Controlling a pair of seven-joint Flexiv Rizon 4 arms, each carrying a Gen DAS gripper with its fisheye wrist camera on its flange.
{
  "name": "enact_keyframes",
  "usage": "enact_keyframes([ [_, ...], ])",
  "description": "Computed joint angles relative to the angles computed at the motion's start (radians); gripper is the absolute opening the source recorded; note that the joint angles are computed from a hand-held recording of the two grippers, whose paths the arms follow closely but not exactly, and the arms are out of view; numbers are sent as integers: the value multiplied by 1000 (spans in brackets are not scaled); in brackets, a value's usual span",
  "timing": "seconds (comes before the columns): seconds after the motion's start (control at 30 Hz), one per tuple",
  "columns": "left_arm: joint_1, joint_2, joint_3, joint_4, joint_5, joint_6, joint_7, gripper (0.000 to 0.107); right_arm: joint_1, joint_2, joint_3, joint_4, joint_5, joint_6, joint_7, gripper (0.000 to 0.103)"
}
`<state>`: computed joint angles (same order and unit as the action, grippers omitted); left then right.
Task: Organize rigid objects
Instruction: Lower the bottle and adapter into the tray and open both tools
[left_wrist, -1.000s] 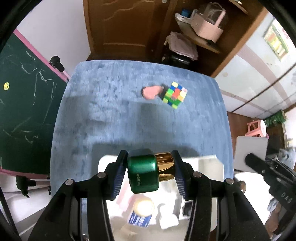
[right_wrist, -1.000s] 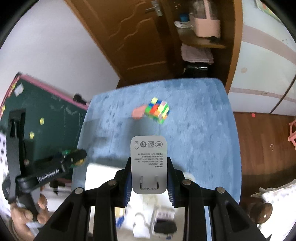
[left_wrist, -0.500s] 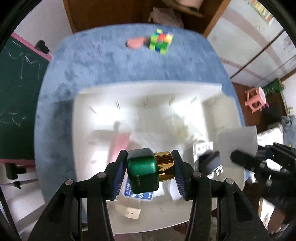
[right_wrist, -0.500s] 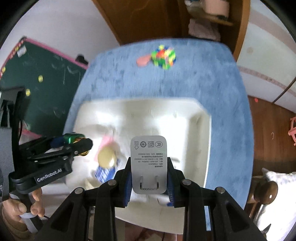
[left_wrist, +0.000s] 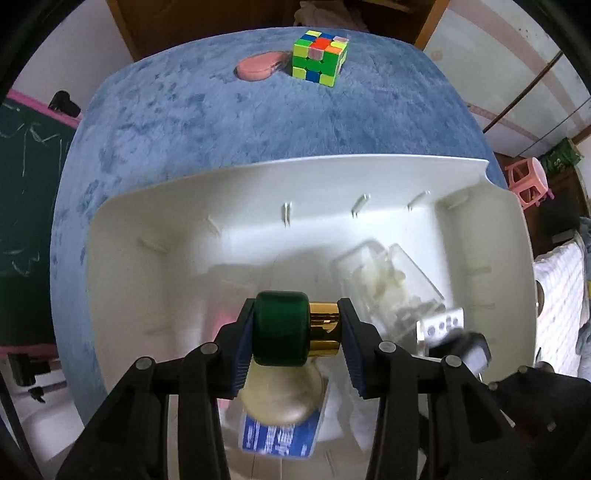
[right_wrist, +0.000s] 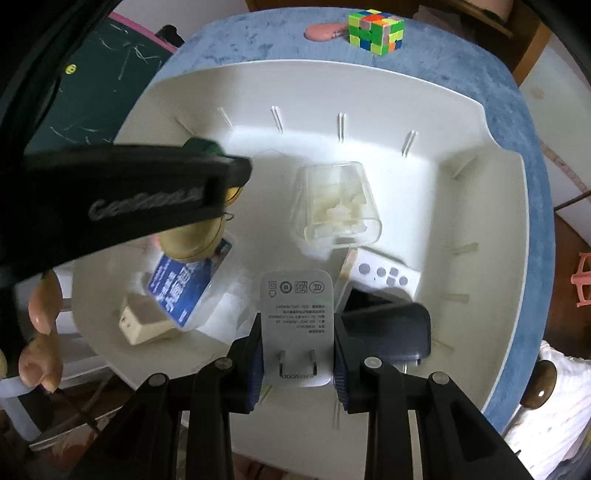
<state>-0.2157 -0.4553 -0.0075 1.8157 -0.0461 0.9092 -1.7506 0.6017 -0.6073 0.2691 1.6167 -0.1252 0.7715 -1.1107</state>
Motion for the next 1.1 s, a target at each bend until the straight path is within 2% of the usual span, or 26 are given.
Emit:
enact_keyframes([
  [0.07,3,-14,-3,-12,-2,-23,8,46,5,-4,-8,-6,-10,11,7,32],
  [0.1,3,-17,-3,-14,-4,-29,8,47,7,-2,-11,-6,-14,18,13,36],
  [0.17,2,-11,-2,-6,-1,-20,9,52,11,1,-19,-11,-26,30,26,54],
  [0.23,6,3,-3,8,-5,-9,18,62,13,16,-28,5,-41,58,40,63],
  [0.27,12,9,-7,14,-13,-6,27,71,14,23,-33,15,-51,68,47,64],
  [0.33,16,28,-8,26,-20,1,37,76,8,36,-29,21,-55,66,51,64],
  [0.6,29,94,-10,30,-22,6,86,77,-24,90,-16,50,-29,102,57,64],
  [0.73,33,123,-10,18,-18,15,106,82,-34,114,-30,50,-43,121,67,64],
  [1.1,54,153,-3,-66,10,26,193,82,-39,132,-67,-30,-114,125,101,64],
])
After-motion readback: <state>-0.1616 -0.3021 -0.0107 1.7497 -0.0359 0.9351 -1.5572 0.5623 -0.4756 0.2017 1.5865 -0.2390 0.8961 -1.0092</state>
